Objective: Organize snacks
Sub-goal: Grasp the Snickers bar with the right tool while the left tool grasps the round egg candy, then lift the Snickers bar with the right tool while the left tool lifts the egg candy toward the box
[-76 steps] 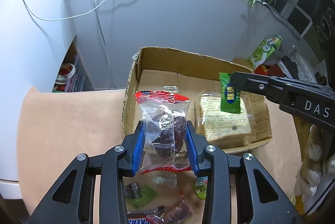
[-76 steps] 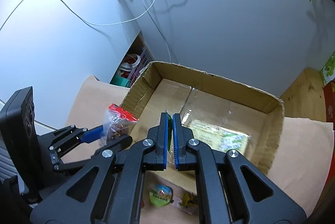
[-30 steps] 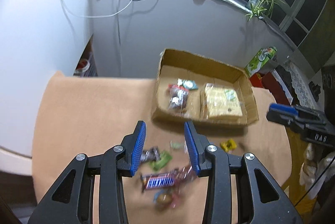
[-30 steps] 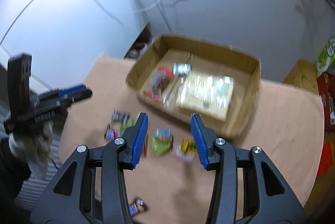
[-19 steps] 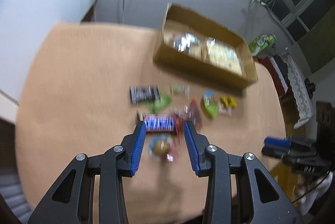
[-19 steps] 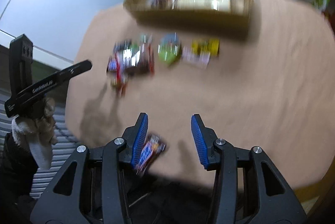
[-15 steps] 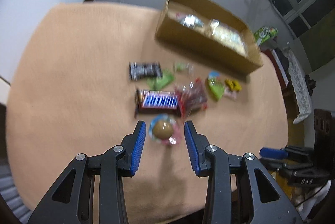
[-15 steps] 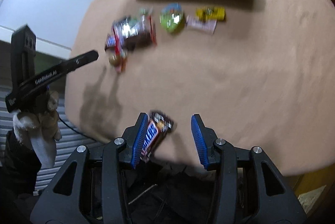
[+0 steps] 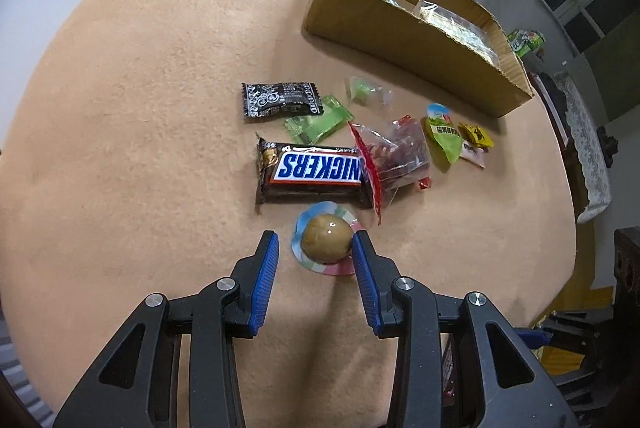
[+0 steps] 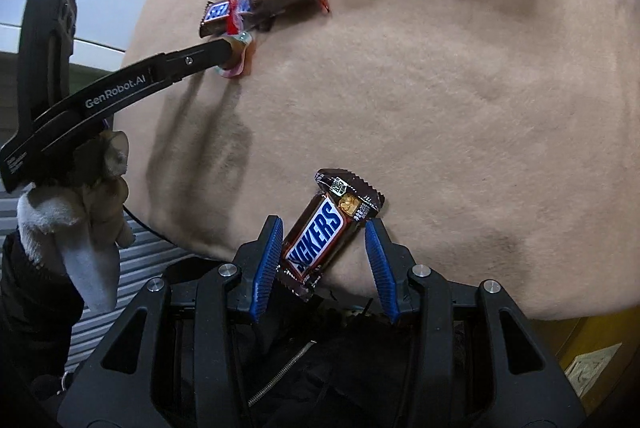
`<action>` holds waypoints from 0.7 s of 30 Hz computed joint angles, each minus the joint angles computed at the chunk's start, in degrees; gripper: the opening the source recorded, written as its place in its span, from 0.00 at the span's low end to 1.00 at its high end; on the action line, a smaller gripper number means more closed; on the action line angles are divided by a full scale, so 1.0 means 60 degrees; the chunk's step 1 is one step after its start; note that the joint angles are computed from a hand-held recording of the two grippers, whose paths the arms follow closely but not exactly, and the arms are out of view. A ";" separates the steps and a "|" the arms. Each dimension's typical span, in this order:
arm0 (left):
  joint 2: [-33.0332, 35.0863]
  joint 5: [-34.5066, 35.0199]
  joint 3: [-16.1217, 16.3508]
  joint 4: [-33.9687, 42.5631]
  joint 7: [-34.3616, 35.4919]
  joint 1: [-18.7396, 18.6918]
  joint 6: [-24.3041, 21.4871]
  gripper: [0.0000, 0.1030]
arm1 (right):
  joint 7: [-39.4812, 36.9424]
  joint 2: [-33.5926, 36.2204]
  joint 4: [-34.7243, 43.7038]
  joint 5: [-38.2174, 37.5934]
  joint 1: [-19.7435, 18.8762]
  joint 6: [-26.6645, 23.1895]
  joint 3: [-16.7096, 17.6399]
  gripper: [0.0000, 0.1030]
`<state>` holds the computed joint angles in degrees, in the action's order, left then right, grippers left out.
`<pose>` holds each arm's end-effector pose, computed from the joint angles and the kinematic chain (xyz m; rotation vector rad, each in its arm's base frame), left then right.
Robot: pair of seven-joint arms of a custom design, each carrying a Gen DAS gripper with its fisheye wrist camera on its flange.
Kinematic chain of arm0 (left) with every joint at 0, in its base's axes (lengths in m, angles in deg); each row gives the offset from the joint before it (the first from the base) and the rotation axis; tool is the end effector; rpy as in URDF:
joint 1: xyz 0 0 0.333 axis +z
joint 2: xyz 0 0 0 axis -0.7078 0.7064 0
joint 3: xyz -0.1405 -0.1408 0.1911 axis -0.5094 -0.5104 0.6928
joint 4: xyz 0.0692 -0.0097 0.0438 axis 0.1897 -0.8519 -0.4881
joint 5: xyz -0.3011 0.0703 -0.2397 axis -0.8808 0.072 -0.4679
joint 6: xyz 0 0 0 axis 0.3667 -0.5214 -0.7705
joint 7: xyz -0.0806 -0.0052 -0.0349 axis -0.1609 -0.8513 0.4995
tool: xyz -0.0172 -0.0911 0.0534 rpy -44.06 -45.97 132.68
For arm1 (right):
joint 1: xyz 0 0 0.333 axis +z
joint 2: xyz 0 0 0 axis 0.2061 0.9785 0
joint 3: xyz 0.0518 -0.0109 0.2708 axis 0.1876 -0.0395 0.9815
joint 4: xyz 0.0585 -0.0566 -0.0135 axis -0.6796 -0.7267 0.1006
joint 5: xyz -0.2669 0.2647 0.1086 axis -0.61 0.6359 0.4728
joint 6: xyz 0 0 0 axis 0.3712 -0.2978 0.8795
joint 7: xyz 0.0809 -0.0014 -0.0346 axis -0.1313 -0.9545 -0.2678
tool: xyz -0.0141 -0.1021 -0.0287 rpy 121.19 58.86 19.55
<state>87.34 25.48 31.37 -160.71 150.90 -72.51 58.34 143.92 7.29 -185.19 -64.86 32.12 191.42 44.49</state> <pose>0.6022 -0.4376 0.3287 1.9314 -2.3429 0.6594 0.5124 0.3275 0.2853 -2.0172 2.0079 0.3590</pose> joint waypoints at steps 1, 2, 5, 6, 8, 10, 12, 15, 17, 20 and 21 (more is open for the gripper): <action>0.0060 0.0018 0.0006 0.0080 0.0036 -0.0003 -0.0007 0.36 | 0.0145 0.0076 0.0035 -0.0111 0.0051 -0.0001 -0.0047 0.44; 0.0104 0.0047 0.0012 0.0142 0.0076 -0.0019 -0.0021 0.36 | 0.0262 0.0143 0.0054 -0.0240 0.0100 0.0022 -0.0079 0.44; 0.0312 0.0218 0.0073 0.0457 0.0195 -0.0134 -0.0167 0.36 | 0.0571 0.0424 0.0366 -0.0841 0.0285 -0.0112 -0.0148 0.44; 0.0328 0.0254 0.0087 0.0475 0.0212 -0.0157 -0.0175 0.36 | 0.0626 0.0477 0.0442 -0.1010 0.0334 -0.0139 -0.0142 0.43; 0.0309 0.0393 0.0153 0.0433 0.0213 -0.0242 -0.0127 0.35 | 0.0613 0.0530 0.0544 -0.1295 0.0390 -0.0215 -0.0116 0.40; 0.0283 0.0517 0.0207 0.0362 0.0189 -0.0309 -0.0057 0.32 | 0.0652 0.0540 0.0558 -0.1505 0.0439 -0.0210 -0.0109 0.39; 0.0244 0.0632 0.0261 0.0275 0.0120 -0.0364 0.0015 0.30 | 0.0666 0.0569 0.0599 -0.1689 0.0491 -0.0198 -0.0095 0.35; 0.0167 0.0715 0.0278 0.0103 0.0052 -0.0380 0.0197 0.30 | 0.0929 0.0862 0.0975 -0.2132 0.0750 -0.0208 -0.0101 0.30; 0.0136 0.0712 0.0260 0.0039 0.0027 -0.0363 0.0268 0.29 | 0.0945 0.0896 0.1027 -0.2268 0.0775 -0.0200 -0.0078 0.30; -0.0013 0.0645 0.0224 -0.0200 -0.0024 -0.0296 0.0411 0.28 | 0.0949 0.0783 0.0896 -0.2166 0.0668 -0.0035 -0.0031 0.30; -0.0055 0.0617 0.0203 -0.0262 -0.0027 -0.0275 0.0449 0.28 | 0.0998 0.0721 0.0880 -0.2170 0.0642 -0.0009 -0.0058 0.30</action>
